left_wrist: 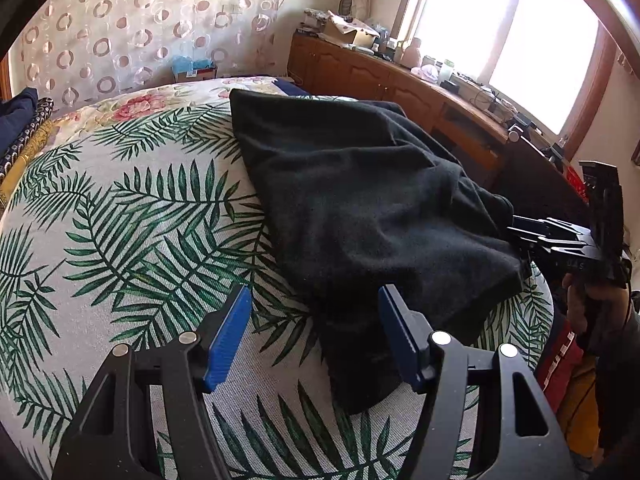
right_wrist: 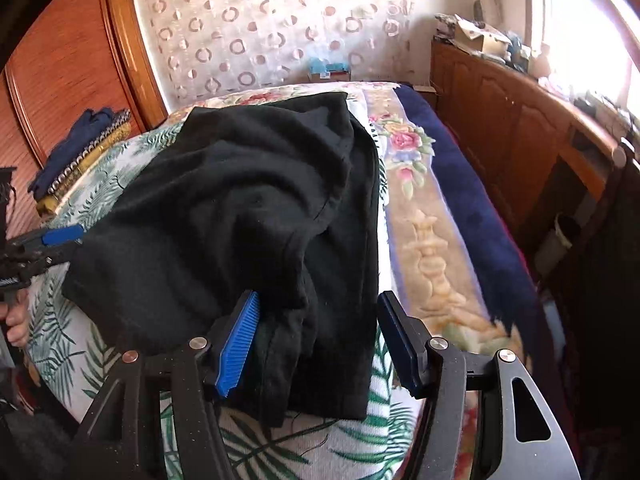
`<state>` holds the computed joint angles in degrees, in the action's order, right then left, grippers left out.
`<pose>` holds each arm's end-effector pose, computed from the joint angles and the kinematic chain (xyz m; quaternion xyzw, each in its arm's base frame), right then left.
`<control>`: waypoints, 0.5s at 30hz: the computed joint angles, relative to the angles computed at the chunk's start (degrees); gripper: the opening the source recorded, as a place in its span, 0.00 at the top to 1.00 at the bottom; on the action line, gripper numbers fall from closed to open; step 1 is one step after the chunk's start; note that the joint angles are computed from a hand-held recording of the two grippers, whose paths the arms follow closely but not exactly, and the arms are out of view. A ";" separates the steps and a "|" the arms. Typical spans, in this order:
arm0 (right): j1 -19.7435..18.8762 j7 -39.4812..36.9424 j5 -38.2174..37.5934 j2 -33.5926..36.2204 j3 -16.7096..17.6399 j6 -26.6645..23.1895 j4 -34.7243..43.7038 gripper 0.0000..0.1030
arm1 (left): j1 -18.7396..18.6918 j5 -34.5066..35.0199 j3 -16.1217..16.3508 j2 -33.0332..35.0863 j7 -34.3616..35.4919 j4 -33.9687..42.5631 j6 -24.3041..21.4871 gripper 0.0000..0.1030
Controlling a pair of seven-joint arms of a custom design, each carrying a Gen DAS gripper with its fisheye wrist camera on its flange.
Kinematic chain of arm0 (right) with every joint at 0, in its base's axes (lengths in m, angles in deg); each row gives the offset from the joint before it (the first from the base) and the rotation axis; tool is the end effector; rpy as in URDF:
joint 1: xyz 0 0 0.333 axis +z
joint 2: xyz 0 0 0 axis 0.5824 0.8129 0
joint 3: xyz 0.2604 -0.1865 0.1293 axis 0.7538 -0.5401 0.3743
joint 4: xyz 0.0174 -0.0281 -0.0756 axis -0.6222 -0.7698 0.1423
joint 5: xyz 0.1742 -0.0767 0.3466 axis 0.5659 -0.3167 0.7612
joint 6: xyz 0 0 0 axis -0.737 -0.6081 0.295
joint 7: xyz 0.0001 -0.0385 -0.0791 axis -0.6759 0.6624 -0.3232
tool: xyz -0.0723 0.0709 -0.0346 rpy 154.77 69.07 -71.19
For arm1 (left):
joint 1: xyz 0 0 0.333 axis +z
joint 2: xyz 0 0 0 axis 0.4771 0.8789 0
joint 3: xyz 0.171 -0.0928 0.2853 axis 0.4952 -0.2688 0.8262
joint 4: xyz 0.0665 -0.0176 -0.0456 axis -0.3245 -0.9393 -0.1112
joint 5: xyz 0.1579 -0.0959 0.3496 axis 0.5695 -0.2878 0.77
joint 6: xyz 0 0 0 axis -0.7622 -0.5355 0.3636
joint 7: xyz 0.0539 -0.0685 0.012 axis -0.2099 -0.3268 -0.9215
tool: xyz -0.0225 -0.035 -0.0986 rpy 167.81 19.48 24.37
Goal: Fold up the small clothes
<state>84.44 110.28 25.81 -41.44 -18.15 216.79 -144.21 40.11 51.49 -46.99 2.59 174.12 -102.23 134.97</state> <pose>0.6100 0.2602 0.3560 -0.6865 0.6186 -0.2285 0.3064 0.6615 -0.2326 0.3220 -0.5212 0.7715 -0.3532 0.0912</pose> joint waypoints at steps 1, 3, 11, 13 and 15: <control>-0.65 -0.26 0.02 -0.34 0.80 0.15 -0.15 0.39 | -0.18 0.01 0.18 0.05 -0.11 0.07 -0.20 0.35; -4.59 -1.75 0.02 -1.31 5.12 0.36 -0.42 0.39 | 0.16 -0.26 -0.26 0.44 0.00 0.27 -0.81 0.35; -6.69 -3.70 0.89 -1.35 7.77 1.21 -0.95 0.40 | 2.44 -1.95 -3.01 1.34 1.81 -0.15 -1.56 0.40; -6.29 -4.13 1.37 -1.41 7.33 1.33 -1.12 0.40 | 3.45 -2.38 -4.05 1.29 2.28 -0.72 -1.51 0.41; -3.83 -3.96 1.94 -0.95 5.02 1.68 -1.29 0.40 | 4.46 -2.65 -5.18 1.25 2.84 -1.38 -1.52 0.44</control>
<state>80.61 106.32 27.75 -42.38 -13.13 218.47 -145.50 44.57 48.84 -52.17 3.84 176.96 -103.62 133.45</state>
